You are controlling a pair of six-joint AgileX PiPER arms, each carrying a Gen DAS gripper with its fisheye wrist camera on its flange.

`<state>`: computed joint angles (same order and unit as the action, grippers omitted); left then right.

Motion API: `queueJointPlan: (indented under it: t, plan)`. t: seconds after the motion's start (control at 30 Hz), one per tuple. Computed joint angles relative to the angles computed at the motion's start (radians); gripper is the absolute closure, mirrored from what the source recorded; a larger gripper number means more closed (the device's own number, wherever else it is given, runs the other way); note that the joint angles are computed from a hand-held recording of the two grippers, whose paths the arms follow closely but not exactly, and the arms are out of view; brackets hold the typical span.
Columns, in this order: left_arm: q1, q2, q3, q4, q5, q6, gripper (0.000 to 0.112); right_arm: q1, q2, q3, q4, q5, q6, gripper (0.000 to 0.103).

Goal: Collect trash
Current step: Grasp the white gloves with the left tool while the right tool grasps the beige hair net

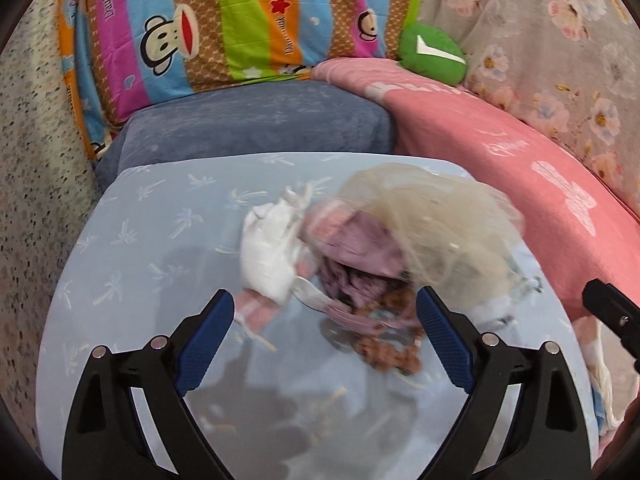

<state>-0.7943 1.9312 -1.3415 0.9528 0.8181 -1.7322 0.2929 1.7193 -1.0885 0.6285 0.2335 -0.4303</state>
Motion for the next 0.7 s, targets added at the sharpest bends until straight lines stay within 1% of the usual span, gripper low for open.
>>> queueJointPlan:
  t: [0.1, 0.27, 0.4, 0.53, 0.63, 0.67, 0.7]
  plan:
    - [0.062, -0.005, 0.027, -0.013, -0.057, 0.009, 0.024, 0.03, 0.078, -0.103, -0.062, 0.016, 0.077, 0.034]
    - [0.149, 0.006, 0.047, -0.035, -0.147, 0.027, 0.024, 0.078, 0.209, -0.278, -0.208, 0.033, 0.231, 0.025]
    - [0.193, 0.024, 0.049, -0.042, -0.203, 0.04, 0.024, 0.103, 0.316, -0.413, -0.288, 0.076, 0.314, 0.023]
    - [0.228, 0.039, 0.051, -0.068, -0.266, 0.066, 0.027, 0.116, 0.41, -0.52, -0.304, 0.133, 0.351, 0.023]
    - [0.252, 0.044, 0.064, -0.093, -0.328, 0.092, 0.036, 0.121, 0.457, -0.557, -0.296, 0.152, 0.362, 0.023]
    - [0.267, 0.047, 0.064, -0.112, -0.349, 0.119, 0.043, 0.123, 0.466, -0.56, -0.293, 0.154, 0.362, 0.023]
    - [0.271, 0.048, 0.07, -0.117, -0.368, 0.125, 0.051, 0.124, 0.473, -0.56, -0.29, 0.156, 0.359, 0.024]
